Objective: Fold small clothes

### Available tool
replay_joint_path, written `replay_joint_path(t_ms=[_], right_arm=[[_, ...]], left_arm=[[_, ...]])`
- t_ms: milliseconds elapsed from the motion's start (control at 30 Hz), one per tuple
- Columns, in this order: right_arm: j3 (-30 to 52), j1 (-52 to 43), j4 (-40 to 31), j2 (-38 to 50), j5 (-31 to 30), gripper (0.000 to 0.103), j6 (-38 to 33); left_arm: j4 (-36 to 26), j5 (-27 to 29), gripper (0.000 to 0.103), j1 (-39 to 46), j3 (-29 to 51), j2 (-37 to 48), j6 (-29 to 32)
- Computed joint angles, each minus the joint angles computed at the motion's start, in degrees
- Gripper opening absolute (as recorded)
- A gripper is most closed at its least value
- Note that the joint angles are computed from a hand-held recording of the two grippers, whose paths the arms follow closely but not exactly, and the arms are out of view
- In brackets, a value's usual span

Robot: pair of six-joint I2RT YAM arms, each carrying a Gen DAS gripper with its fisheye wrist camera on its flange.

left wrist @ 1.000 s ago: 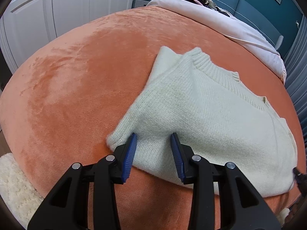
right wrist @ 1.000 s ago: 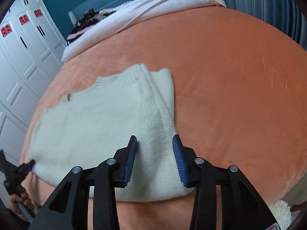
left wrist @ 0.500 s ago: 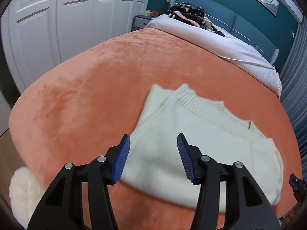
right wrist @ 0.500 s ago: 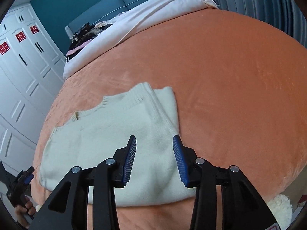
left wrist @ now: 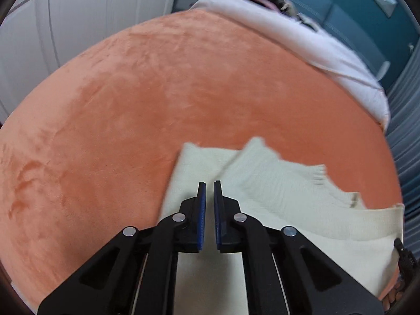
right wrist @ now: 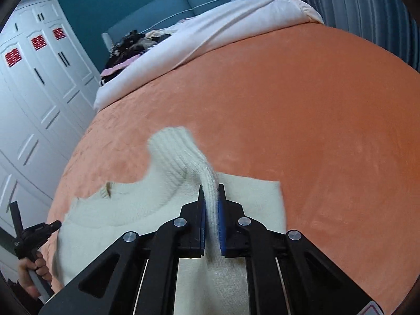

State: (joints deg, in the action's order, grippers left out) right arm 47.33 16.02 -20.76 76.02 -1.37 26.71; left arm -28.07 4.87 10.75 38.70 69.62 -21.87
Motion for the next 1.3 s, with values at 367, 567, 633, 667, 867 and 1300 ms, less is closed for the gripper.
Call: replay_joint_path(t_ms=[367,567,633,667,867,1300], right_arm=[[-2.8,8.4,-5.7,-6.5,6.0,0.022,5.6],[0.3,13.6,-6.2,-1.6,8.5,0.029,5.8],[0.6,11.3,-5.0,-0.4,6.8,0.03,7.7],[1.2,10.1,-4.5,0.4,5.9,0.03,8.3],[4.9,4.6,-0.3,12.3,2.7,0.021,4.6],[0.9,24.6,-4.4,0.1,7.6,0.032,12.3]], left_arm=[[-5.4,7.5,0.058,3.4,-4.8,-18.0,-0.8],[1.5,6.2,0.019,-2.3,4.6,8.4,0.3],[2.6,8.0,0.01,-0.8,5.4,8.8,-0.5],[2.8,9.2,0.01,0.0,5.8,7.8,-0.4],[5.6,4.0,0.011,-1.2,7.2,14.2,2.7],[-16.4,15.3,0.065,17.7,-10.3,-30.3,2.9]])
